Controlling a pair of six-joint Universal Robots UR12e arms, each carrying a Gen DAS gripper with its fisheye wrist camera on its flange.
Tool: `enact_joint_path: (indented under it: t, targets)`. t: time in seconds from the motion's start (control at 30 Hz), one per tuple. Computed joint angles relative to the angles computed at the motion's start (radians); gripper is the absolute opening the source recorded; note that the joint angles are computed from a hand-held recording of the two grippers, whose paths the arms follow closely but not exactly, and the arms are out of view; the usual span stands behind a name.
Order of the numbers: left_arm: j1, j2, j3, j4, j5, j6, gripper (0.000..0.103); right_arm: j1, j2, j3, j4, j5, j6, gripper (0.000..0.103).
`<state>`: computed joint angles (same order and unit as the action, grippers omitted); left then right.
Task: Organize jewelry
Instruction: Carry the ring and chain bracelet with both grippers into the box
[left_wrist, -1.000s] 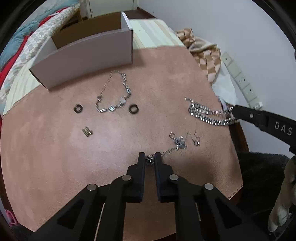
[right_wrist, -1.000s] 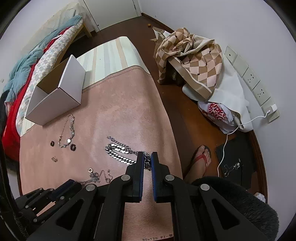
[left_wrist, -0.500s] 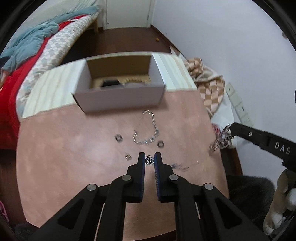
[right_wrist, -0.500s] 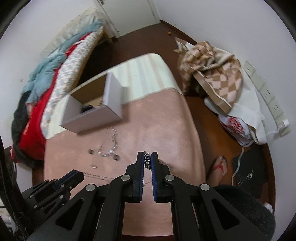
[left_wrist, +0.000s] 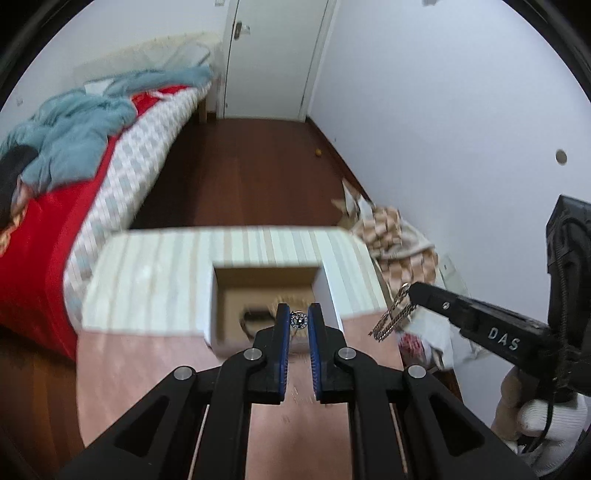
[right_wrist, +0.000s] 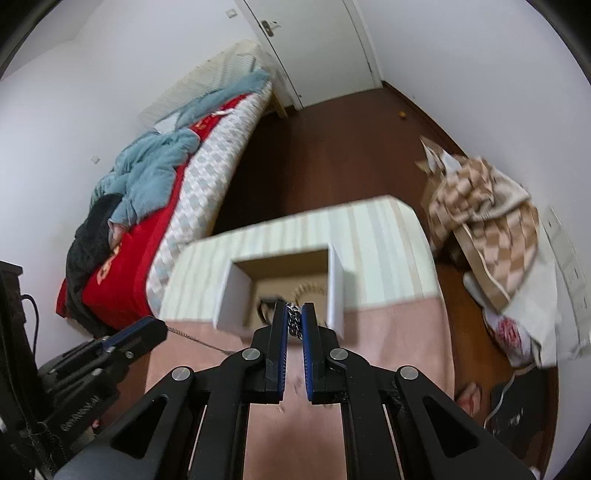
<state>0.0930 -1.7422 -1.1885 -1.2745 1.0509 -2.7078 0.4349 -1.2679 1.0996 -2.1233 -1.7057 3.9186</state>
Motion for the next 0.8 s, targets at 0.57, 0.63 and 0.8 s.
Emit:
enact_joint_path:
  t: [0.57, 0.63, 0.8]
  targets:
    - [-0.068, -0.227, 0.223, -0.135, 0.160, -0.022, 0.007, -0.095, 0.208, -0.213, 0.180, 0.232, -0.026, 0.008]
    - [-0.069, -0.239, 0.234, -0.160, 0.169, -0.030, 0.007, -0.100, 0.221, -0.222, 0.193, 0.247, -0.030, 0.008]
    - [-0.070, -0.258, 0.255, -0.189, 0.211, -0.083, 0.010, -0.112, 0.235, -0.218, 0.181, 0.294, -0.032, 0.008]
